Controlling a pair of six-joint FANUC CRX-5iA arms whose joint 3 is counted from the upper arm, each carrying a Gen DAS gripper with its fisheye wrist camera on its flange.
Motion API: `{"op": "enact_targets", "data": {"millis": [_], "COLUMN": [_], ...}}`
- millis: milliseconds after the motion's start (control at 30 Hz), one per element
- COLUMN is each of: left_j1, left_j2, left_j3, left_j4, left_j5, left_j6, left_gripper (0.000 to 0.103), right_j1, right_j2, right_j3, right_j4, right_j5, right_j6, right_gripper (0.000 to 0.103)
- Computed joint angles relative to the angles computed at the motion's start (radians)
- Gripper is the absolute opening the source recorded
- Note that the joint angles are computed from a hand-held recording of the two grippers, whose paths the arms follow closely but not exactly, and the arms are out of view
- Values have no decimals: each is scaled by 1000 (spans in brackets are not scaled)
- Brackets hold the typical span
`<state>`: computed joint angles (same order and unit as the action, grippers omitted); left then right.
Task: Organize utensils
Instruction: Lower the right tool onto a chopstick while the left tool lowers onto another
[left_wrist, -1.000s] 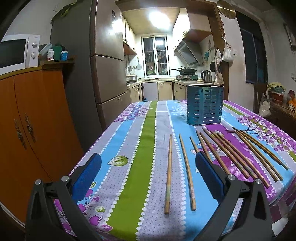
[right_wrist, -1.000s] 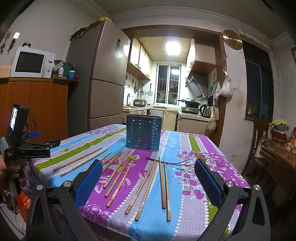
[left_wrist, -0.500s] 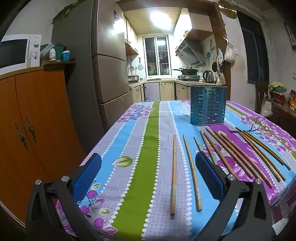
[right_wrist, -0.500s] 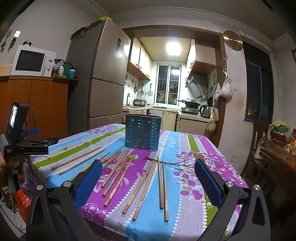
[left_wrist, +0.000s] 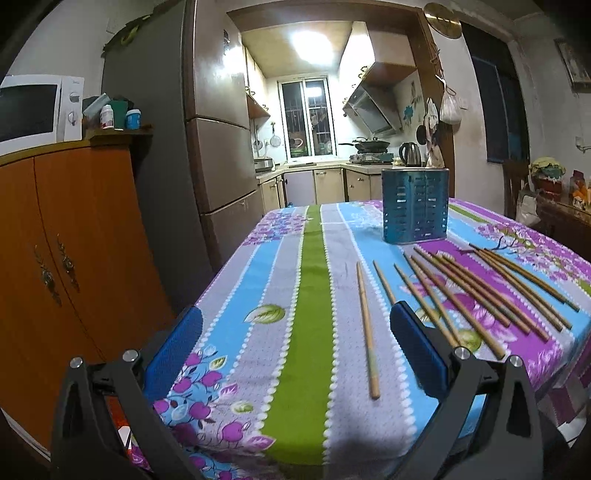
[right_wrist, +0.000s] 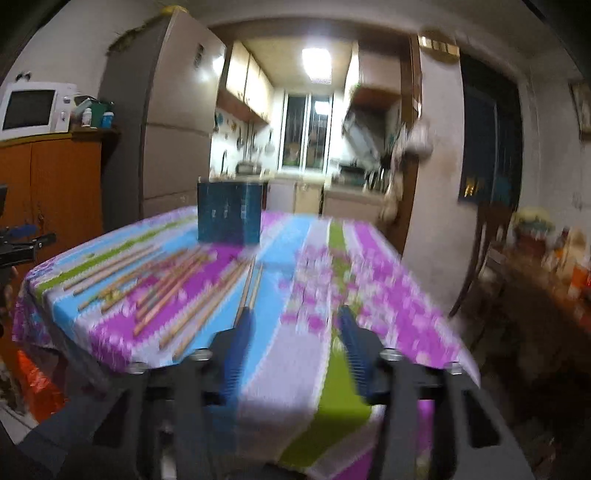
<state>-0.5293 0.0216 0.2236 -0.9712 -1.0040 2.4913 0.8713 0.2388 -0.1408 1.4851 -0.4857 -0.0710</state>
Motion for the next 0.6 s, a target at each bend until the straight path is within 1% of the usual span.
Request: {"op": "enact_targets", "data": {"millis": [67, 100, 167, 200, 233, 300, 333, 367, 400, 500, 533, 567, 600], "left_j1": [10, 17, 30, 26, 22, 22, 24, 25, 25, 32, 35, 37, 37], "left_j2": [1, 5, 10, 9, 10, 10, 11, 11, 11, 13, 14, 16, 15], "left_j3": [-7, -6, -7, -10, -9, -10, -10, -11, -12, -18, -21, -23, -27], "left_j4": [18, 33, 61, 58, 55, 56, 57, 56, 56, 65, 69, 74, 76], "left_j5": [1, 4, 11, 9, 5, 7, 9, 10, 11, 20, 26, 31, 34], "left_j6": [-1, -8, -22, -20, -20, -26, -28, -30, -29, -28, -29, -33, -35], "left_gripper": [98, 98, 98, 98, 98, 98, 98, 98, 98, 98, 98, 98, 98], "right_j1": [-7, -13, -12, -6, -2, 9, 11, 13, 17, 9, 7, 7, 2], "right_j2": [8, 19, 47, 70, 85, 107, 117, 125, 131, 133, 136, 138, 135], "right_j3": [-1, 6, 33, 59, 77, 104, 116, 127, 134, 130, 132, 135, 128], "right_j4": [-12, -20, -63, -124, -165, -223, -249, -267, -279, -255, -237, -235, -219], "right_j5": [51, 92, 126, 140, 144, 135, 136, 132, 123, 132, 123, 114, 119], "right_j6": [11, 22, 68, 125, 166, 222, 243, 258, 269, 238, 226, 220, 200], "right_gripper": [38, 38, 38, 37, 35, 28, 27, 24, 22, 20, 18, 8, 8]}}
